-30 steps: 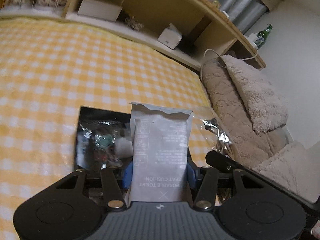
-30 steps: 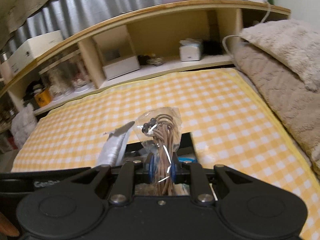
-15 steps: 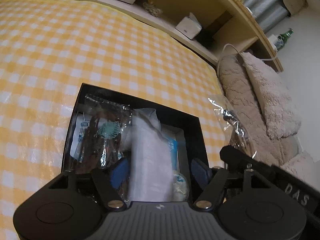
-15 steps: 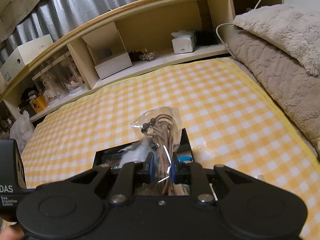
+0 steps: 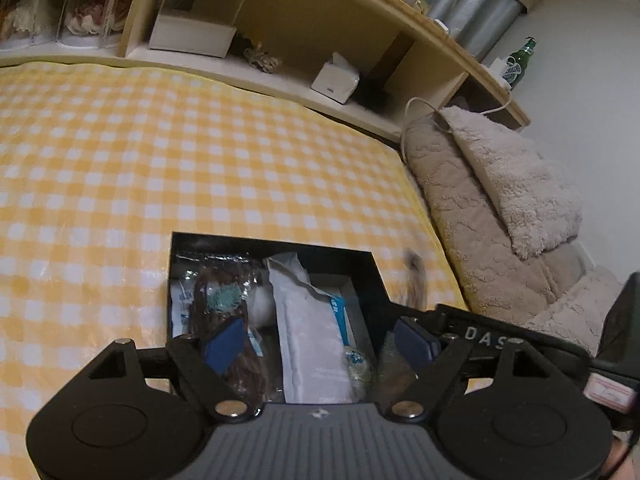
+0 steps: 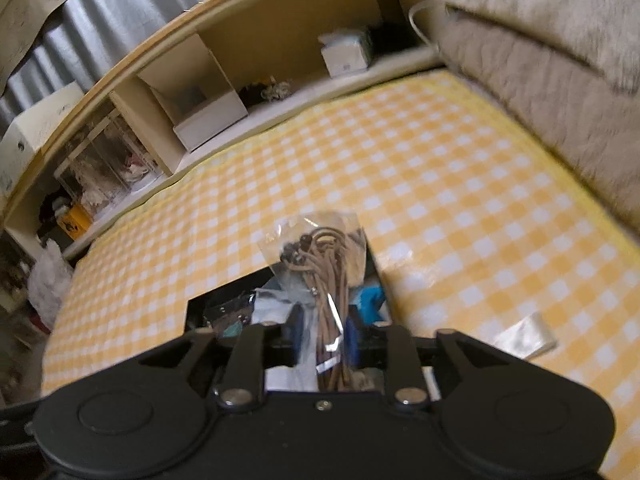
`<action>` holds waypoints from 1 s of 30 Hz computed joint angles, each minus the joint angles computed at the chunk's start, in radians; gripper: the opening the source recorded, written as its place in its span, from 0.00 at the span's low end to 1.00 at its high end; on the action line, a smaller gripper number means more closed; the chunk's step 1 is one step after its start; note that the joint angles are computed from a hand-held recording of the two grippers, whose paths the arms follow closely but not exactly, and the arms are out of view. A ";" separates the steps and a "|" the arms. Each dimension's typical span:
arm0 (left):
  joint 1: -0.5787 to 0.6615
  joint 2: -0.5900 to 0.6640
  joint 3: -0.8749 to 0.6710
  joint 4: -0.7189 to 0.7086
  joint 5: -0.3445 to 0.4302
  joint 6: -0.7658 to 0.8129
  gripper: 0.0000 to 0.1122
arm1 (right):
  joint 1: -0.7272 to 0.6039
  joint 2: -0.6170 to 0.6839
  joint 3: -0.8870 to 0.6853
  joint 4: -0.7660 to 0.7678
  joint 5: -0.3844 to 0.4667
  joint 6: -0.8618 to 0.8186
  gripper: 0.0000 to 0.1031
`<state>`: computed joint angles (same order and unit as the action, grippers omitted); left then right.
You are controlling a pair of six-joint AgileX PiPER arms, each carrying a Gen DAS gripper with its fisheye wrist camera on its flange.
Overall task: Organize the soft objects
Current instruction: 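Carry grey packet and beige cord bag into the black box with both tools, then open both tools in the box and pull them back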
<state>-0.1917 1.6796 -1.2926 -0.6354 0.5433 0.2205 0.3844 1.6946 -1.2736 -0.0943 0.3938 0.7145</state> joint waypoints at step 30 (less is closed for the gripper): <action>0.075 -0.265 0.085 0.143 0.081 0.016 0.90 | 0.231 -0.186 0.023 -0.464 0.242 0.337 0.94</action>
